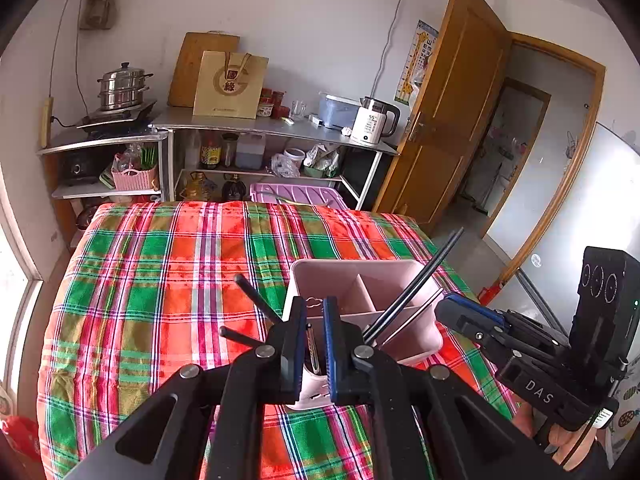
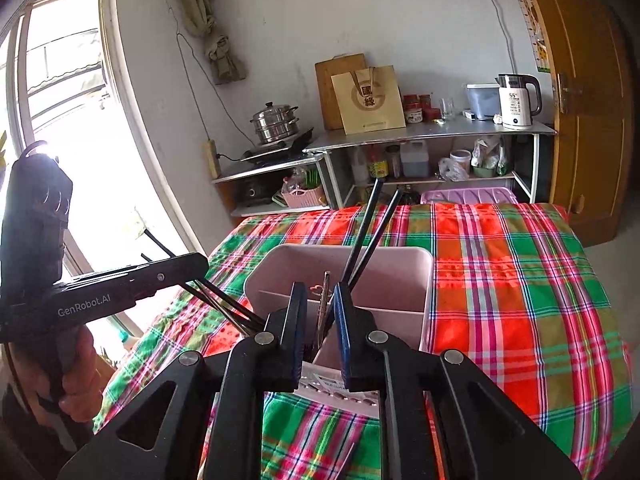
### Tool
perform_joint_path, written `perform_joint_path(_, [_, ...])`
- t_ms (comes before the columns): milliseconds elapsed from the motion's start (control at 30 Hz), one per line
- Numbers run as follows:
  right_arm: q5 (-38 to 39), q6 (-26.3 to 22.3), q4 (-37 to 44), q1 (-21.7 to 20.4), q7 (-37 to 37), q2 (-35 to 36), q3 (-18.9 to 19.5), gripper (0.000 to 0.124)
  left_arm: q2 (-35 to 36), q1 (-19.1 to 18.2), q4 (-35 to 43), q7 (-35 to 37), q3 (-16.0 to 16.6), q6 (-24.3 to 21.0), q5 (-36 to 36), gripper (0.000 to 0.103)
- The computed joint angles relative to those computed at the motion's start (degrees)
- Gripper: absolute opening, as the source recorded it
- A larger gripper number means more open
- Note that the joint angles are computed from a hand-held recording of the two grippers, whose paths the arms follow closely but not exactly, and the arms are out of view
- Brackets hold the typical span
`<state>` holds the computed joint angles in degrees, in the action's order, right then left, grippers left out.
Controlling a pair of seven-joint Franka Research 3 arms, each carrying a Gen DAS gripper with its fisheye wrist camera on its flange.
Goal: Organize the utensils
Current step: 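Lower the chopsticks into the basket compartments and open both tools, then close the right tool on a black chopstick while the left tool grasps another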
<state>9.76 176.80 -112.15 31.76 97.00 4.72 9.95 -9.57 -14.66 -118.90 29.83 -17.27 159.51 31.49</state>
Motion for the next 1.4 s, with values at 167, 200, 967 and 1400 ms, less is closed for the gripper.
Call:
perform_joint_path(167, [-0.7, 2.4, -4.6, -0.2, 0.7, -4.4, 0.1, 0.014, -5.4, 1.2, -4.1, -4.8, -1.7, 1.0, 3.7, 0.008])
perform_joint_path(200, [0.0, 3.0, -5.8, -0.4, 0.2, -5.5, 0.4, 0.014, -6.7, 1.3, -5.2, -5.5, -2.1, 1.4, 4.1, 0.008])
perform_joint_path(967, [6.5, 3.6, -33.3, -3.5, -1.6, -25.0, 5.4, 0.014, -18.2, -3.2, -24.6, -16.6, -10.1, 4.8, 0.9, 0.008])
perform_joint_path(1400, [3.2, -1.7, -30.9, -4.7, 0.6, -19.7, 4.8, 0.014, -5.0, -7.4, -17.3, -11.8, -6.5, 3.1, -2.3, 0.01])
